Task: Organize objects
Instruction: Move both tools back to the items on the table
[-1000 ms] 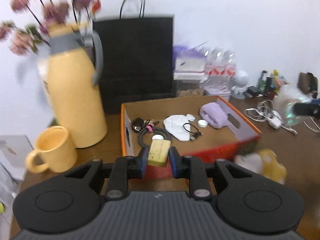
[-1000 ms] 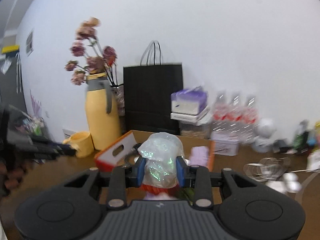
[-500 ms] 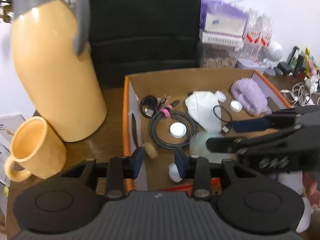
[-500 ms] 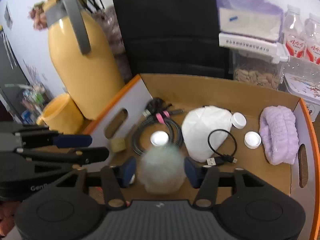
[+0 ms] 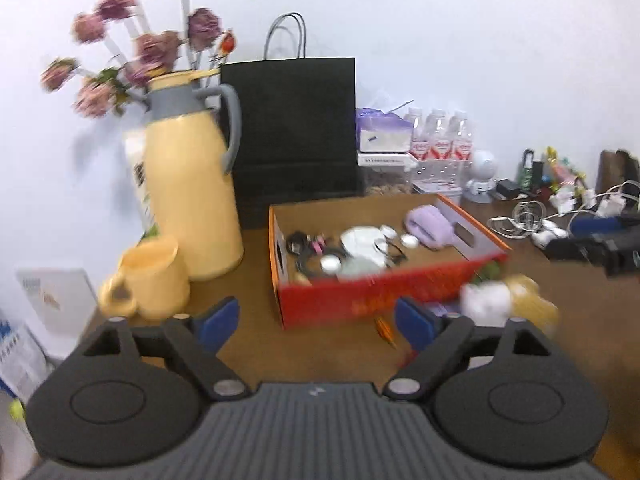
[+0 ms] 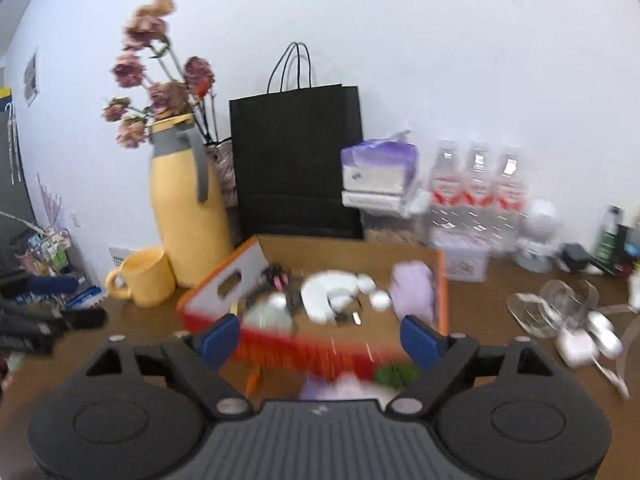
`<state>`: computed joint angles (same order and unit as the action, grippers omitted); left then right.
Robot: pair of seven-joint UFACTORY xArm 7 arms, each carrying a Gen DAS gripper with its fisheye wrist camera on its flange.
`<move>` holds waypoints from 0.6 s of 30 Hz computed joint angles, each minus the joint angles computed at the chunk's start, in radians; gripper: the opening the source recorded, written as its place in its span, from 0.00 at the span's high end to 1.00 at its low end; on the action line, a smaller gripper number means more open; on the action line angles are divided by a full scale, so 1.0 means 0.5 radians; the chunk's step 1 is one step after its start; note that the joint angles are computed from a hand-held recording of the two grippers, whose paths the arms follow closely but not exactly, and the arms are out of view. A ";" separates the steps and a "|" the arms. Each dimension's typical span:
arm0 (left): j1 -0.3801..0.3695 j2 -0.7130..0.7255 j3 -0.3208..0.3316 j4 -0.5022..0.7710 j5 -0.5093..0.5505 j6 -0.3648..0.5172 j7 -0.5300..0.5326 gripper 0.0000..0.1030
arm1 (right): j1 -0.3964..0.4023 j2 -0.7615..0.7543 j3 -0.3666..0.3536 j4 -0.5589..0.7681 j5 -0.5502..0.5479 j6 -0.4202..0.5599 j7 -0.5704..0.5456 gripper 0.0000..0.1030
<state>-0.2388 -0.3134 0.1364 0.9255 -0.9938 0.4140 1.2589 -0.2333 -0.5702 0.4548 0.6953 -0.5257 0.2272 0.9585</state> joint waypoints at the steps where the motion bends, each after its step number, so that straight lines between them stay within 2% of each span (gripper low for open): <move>1: -0.001 -0.119 0.003 -0.136 -0.038 -0.059 0.064 0.09 | 0.072 -0.171 0.001 -0.134 0.019 0.029 0.026 0.15; 2: -0.011 -0.228 0.014 -0.262 -0.062 -0.128 0.111 0.08 | 0.127 -0.341 0.027 -0.256 0.042 0.069 0.061 0.15; 4: 0.036 -0.433 0.019 -0.480 0.055 -0.161 0.052 0.07 | 0.248 -0.655 0.132 -0.433 0.101 0.269 0.124 0.14; 8: 0.201 -0.729 0.089 -0.687 0.345 0.081 -0.236 0.07 | 0.647 -1.046 0.255 -0.581 0.276 0.825 0.194 0.14; 10: 0.189 -0.862 0.158 -0.780 0.415 0.084 -0.224 0.07 | 0.832 -1.154 0.289 -0.596 0.369 1.047 0.248 0.14; 13: 0.186 -0.998 0.190 -0.893 0.539 -0.049 -0.179 0.07 | 1.040 -1.228 0.339 -0.559 0.454 1.318 0.290 0.14; 16: 0.163 -1.026 0.308 -0.870 0.633 -0.022 -0.190 0.07 | 1.211 -1.296 0.397 -0.466 0.459 1.640 0.210 0.14; 18: 0.140 -1.002 0.363 -0.838 0.671 -0.030 -0.244 0.07 | 1.256 -1.333 0.422 -0.387 0.462 1.822 0.177 0.14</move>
